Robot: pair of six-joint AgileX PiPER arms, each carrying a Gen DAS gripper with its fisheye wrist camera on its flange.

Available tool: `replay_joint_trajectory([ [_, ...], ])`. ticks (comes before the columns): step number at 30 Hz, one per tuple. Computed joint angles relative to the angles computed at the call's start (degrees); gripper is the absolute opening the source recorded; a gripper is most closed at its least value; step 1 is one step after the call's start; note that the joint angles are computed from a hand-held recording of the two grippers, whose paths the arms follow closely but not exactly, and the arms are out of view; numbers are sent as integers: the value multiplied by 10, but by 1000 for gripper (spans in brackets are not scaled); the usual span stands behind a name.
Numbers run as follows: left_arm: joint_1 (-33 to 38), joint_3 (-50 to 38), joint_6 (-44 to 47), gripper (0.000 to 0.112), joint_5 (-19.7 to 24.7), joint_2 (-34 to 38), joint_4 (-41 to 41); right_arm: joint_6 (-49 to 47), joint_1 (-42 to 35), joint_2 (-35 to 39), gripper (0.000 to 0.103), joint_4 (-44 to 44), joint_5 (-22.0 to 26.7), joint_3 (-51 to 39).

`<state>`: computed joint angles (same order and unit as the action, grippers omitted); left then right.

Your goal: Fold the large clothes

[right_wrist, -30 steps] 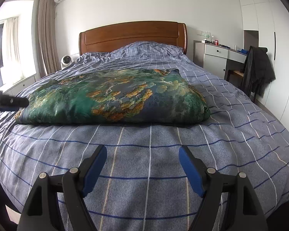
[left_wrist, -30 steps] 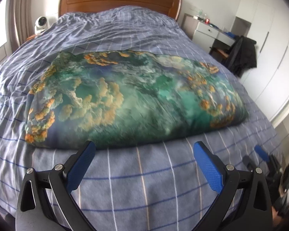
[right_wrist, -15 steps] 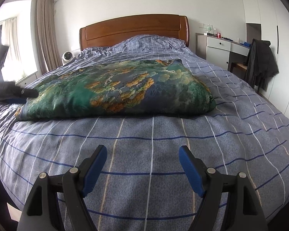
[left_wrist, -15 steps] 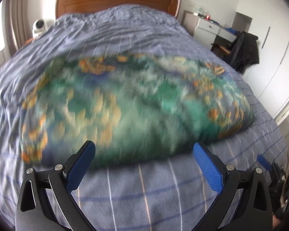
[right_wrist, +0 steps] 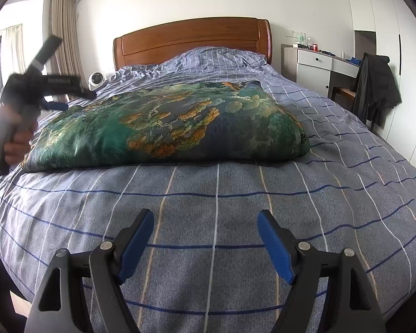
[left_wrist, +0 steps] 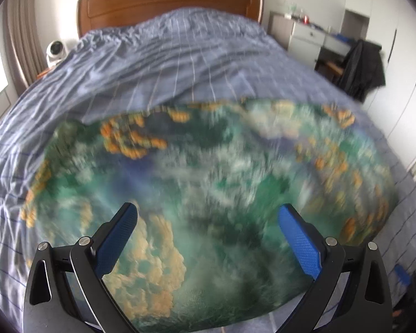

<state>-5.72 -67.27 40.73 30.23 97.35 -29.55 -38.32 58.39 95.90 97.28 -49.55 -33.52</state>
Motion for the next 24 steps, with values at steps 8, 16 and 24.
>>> replay_joint_trajectory([
  [8,-32,105,-26,102,-75,-50,76,-13,10,1,79,6,-7,-6],
  [16,-24,195,61,102,-35,-146,44,-25,22,0,79,17,-20,-12],
  [24,-11,242,107,102,15,-231,2,-23,31,-6,79,19,-26,-11],
])
